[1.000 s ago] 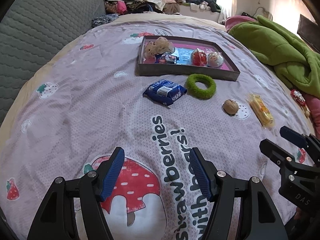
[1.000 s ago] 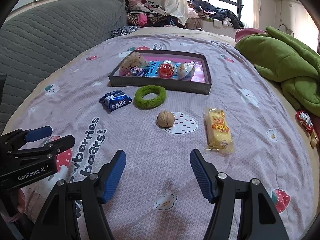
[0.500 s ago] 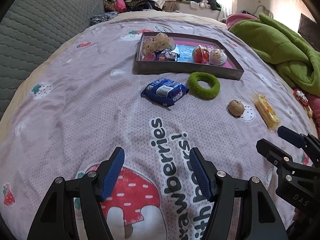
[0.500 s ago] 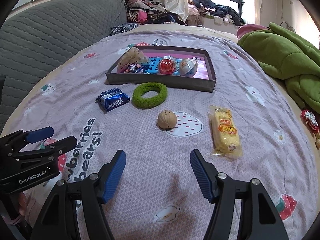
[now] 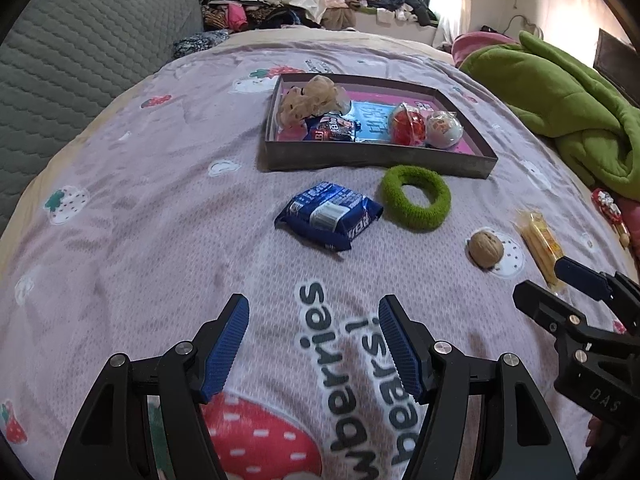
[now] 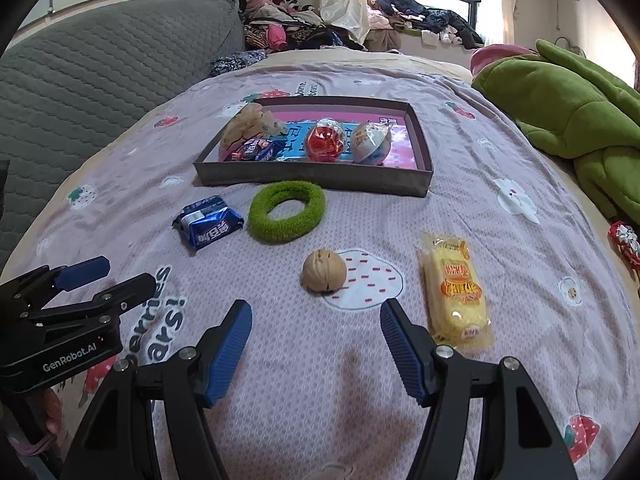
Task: Organize objects
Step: 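Move left tool to blue cookie pack while right tool approaches the walnut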
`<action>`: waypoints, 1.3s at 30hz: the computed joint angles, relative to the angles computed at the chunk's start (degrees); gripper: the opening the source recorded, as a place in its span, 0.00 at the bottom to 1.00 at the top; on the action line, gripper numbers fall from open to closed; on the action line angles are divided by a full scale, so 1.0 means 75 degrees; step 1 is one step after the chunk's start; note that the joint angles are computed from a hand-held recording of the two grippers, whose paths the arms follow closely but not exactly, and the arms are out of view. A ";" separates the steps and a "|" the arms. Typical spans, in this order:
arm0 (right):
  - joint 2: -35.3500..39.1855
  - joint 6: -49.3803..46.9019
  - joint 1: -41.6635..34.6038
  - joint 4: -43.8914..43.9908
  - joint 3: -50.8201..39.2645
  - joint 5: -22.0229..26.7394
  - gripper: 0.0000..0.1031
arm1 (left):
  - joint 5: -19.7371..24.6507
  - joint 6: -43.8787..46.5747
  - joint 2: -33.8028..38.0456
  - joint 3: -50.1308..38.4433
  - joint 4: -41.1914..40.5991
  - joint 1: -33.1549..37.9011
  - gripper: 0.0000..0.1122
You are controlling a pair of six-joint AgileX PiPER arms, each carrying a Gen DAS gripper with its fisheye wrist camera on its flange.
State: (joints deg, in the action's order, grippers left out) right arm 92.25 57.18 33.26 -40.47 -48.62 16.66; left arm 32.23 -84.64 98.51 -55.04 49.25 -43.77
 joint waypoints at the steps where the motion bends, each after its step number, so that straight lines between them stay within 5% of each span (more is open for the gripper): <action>1: 0.0080 -0.0022 -0.0023 0.0005 -0.0066 -0.0002 0.64 | -0.0059 0.0078 0.0068 -0.0063 -0.0022 0.0072 0.61; 24: 0.1227 -0.0851 -0.0364 0.0529 -0.0914 -0.0254 0.64 | -0.1006 0.1077 0.1233 -0.1017 0.0048 0.0960 0.61; 39: 0.1583 -0.1552 -0.0549 0.1104 -0.1228 -0.0349 0.64 | -0.2135 0.2157 0.1569 -0.1167 -0.0179 0.1539 0.61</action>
